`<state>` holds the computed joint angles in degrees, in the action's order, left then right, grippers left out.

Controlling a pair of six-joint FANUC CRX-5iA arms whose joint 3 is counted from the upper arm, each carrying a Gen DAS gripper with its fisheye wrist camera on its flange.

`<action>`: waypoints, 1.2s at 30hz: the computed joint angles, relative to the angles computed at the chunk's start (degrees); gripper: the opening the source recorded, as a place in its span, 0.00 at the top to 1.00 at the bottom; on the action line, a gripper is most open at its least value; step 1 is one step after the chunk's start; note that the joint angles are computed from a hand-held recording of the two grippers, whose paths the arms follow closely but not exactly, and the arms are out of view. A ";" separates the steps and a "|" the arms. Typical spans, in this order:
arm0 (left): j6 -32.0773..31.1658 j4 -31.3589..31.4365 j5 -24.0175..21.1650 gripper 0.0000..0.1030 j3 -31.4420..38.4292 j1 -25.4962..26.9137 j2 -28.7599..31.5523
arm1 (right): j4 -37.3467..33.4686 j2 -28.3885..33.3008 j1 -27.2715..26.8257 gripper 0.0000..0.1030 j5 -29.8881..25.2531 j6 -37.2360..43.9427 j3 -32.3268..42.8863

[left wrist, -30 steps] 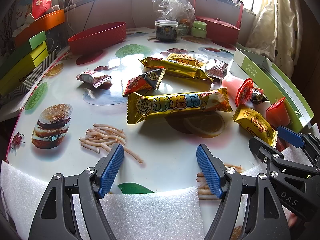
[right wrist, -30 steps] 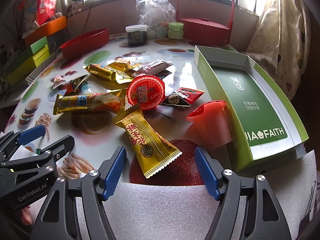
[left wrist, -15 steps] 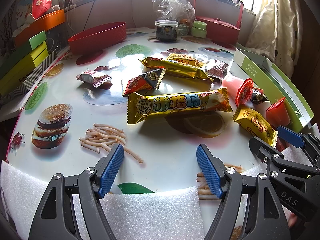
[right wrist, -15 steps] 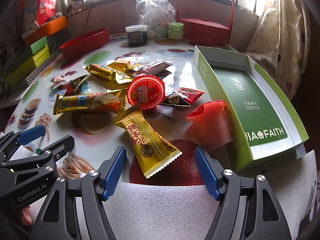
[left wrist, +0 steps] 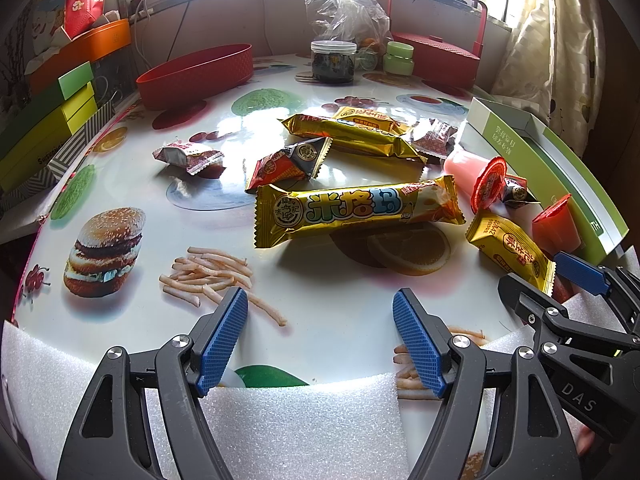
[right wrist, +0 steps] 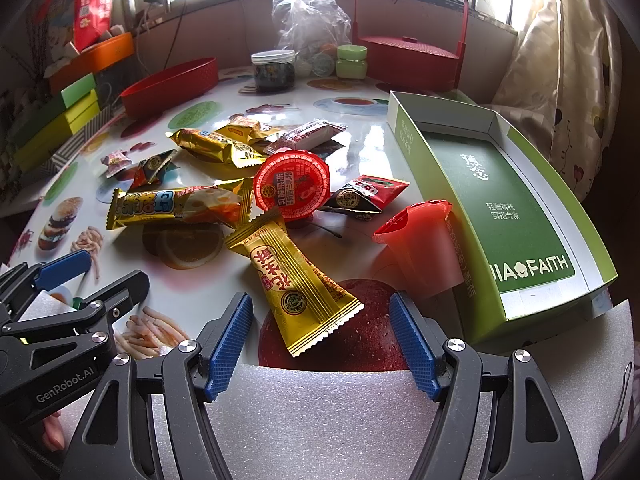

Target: Organize snacks

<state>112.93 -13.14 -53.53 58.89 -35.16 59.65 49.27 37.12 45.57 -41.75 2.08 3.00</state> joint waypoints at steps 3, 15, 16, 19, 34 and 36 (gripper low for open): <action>0.00 0.00 -0.05 0.27 0.09 -0.01 0.05 | 0.00 0.00 0.00 0.31 0.00 0.00 0.00; 0.00 -0.01 -0.02 0.27 0.04 -0.01 0.02 | 0.03 -0.01 -0.01 0.31 0.02 -0.03 -0.03; 0.02 -0.03 -0.05 0.27 0.11 -0.03 0.06 | 0.03 -0.01 -0.01 0.31 0.02 -0.03 -0.03; 0.01 -0.02 -0.02 0.27 0.08 -0.02 0.05 | 0.01 0.01 -0.01 0.31 0.01 -0.01 0.01; -0.69 1.81 1.60 0.27 -2.03 0.68 -1.11 | -0.20 -0.10 -0.03 0.31 -0.01 0.27 0.07; -2.12 3.23 1.97 0.27 -2.58 1.24 -1.30 | -0.23 -0.48 -0.16 0.31 0.59 0.18 -0.36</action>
